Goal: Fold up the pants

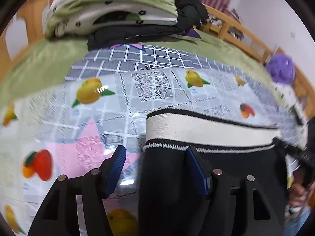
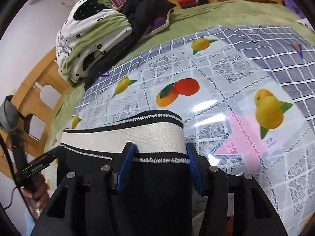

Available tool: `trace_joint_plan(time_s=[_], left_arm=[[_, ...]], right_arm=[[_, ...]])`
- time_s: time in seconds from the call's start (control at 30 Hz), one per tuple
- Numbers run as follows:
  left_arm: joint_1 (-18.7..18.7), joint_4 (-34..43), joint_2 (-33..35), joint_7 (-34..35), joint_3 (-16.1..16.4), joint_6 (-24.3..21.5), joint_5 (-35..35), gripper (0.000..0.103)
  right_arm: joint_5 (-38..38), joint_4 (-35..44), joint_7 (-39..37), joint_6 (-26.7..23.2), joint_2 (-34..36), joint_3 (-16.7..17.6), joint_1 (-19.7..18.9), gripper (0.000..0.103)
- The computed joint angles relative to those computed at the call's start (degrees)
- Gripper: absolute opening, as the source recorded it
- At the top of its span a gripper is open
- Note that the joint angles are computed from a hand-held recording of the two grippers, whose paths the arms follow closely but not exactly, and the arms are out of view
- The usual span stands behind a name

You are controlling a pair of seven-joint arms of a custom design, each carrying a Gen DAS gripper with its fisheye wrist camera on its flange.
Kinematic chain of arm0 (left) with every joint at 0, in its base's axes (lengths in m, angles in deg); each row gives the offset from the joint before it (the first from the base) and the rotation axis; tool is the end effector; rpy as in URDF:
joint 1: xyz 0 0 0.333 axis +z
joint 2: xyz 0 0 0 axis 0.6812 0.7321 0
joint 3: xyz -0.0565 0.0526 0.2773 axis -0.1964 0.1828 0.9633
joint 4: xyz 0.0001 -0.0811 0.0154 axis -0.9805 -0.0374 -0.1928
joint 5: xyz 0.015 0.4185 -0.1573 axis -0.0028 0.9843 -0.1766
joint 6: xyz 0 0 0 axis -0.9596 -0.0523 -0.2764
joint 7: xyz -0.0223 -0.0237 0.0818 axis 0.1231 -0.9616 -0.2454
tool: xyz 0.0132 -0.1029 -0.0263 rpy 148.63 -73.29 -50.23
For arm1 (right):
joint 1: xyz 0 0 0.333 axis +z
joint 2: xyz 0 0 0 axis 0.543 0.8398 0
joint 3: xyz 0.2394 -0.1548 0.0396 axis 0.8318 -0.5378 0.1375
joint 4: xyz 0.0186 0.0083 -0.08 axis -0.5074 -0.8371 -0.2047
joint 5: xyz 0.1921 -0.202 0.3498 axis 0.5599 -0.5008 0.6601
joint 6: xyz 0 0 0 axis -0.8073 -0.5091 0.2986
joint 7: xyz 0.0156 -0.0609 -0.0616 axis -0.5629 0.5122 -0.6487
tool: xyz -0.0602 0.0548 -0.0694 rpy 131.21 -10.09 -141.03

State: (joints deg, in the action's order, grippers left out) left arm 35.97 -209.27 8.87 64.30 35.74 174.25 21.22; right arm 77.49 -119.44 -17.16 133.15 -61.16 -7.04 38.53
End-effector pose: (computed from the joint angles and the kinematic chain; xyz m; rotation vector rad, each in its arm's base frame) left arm 0.5891 -0.1905 0.4939 -2.2338 1.4945 -0.7789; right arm 0.7391 0.1413 0.4783 -1.9206 1.4206 0.0235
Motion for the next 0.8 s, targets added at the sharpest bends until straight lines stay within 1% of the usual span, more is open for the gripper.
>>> trace_joint_plan(time_s=[0.07, 0.1, 0.13, 0.17, 0.2, 0.23, 0.27, 0.3, 0.33, 0.37, 0.4, 0.43, 0.47, 0.5, 0.53, 0.57, 0.6, 0.63, 0.7, 0.73, 0.77, 0.8], left_arm=[[-0.31, -0.21, 0.83, 1.76, 0.79, 2.96, -4.34, 0.062], [-0.40, 0.25, 1.75, 2.87, 0.91, 4.06, -5.48, 0.060], [-0.35, 1.05, 2.65, 3.08, 0.81, 4.01, -5.50, 0.048], [-0.41, 2.18, 3.89, 3.38, 0.69, 3.65, -5.88, 0.045], [-0.32, 3.01, 4.52, 2.11, 0.41, 3.05, -3.84, 0.035], [-0.29, 3.10, 4.37, 0.90, 0.22, 3.39, -1.69, 0.027], [-0.31, 2.60, 3.25, -0.47, -0.02, 4.47, 0.77, 0.027], [-0.32, 2.33, 2.65, -0.26, -0.08, 5.28, 1.79, 0.027], [-0.30, 2.59, 2.77, 0.65, -0.07, 5.44, 2.51, 0.027], [-0.34, 3.12, 3.47, 1.67, 0.02, 4.81, 1.99, 0.028], [-0.49, 3.89, 4.66, 3.22, 0.27, 3.49, -1.13, 0.029], [-0.47, 4.31, 5.64, 3.52, 0.43, 2.58, -3.44, 0.036], [-0.37, 3.86, 5.81, 3.06, 0.54, 3.34, -4.64, 0.038], [-0.30, 3.56, 5.49, 3.17, 0.59, 3.72, -5.47, 0.042], [-0.29, 3.64, 5.16, 3.85, 0.60, 3.13, -6.26, 0.046], [-0.29, 3.75, 4.68, 4.50, 0.61, 2.46, -6.74, 0.048], [-0.15, 3.40, 3.94, 3.24, 0.56, 2.61, -5.25, 0.049], [0.05, 3.04, 3.39, 1.36, 0.46, 3.33, -3.18, 0.051], [0.39, 2.77, 3.05, -0.38, 0.45, 4.74, -0.80, 0.052], [0.48, 3.38, 3.50, -0.53, 0.49, 4.18, -0.57, 0.052], [0.61, 4.91, 4.76, -1.41, 0.47, 2.57, 0.07, 0.051], [0.65, 5.55, 5.35, -1.56, 0.58, 1.95, -0.09, 0.049]], right_arm=[[-0.41, 0.87, -0.29, -0.23, 0.80, 0.05, 0.12, 0.048], [-0.63, 1.33, -0.13, -0.35, 1.17, 0.05, 0.18, 0.044], [-0.44, 1.56, -0.33, -0.19, 1.36, 0.20, 0.13, 0.042], [-0.57, 1.93, -0.36, 0.35, 1.66, 0.26, 0.28, 0.035], [-0.85, 2.44, -0.36, 0.53, 1.94, 0.30, 0.40, 0.023], [-0.51, 2.56, -0.84, 1.04, 1.83, 0.51, 0.30, 0.021], [1.64, 2.62, -2.66, 1.20, 1.46, 1.28, -0.50, 0.019], [4.01, 2.36, -4.76, 1.38, 0.93, 1.99, -1.24, 0.018], [7.59, 1.54, -8.11, 2.02, -0.03, 2.93, -2.24, 0.018], [8.24, 1.34, -9.19, 2.41, -0.34, 2.78, -2.13, 0.018], [5.69, 2.11, -8.18, 2.79, 0.34, 1.82, -1.06, 0.018], [0.96, 4.64, -4.03, 1.16, 2.64, 0.29, 0.42, 0.018], [-2.62, 7.84, 0.46, -1.75, 5.49, -0.81, 1.31, 0.020], [-3.95, 9.69, 2.85, -3.50, 7.37, -1.05, 1.30, 0.023], [-2.34, 10.00, 2.40, -3.80, 7.86, -0.15, 0.08, 0.024], [-1.60, 10.82, 2.55, -5.00, 8.14, 0.36, -0.72, 0.028], [-1.40, 11.10, 2.98, -5.46, 7.97, 0.54, -1.08, 0.029], [-0.69, 10.27, 2.50, -4.66, 7.10, 0.87, -1.45, 0.029], [1.45, 6.97, -0.47, -0.52, 4.12, 1.63, -1.87, 0.033], [1.48, 5.74, -1.25, 1.45, 3.25, 1.53, -1.53, 0.033], [0.89, 5.58, -1.25, 3.04, 3.28, 1.23, -0.97, 0.033], [0.03, 6.71, -0.07, 2.35, 4.17, 0.90, -0.62, 0.030]])
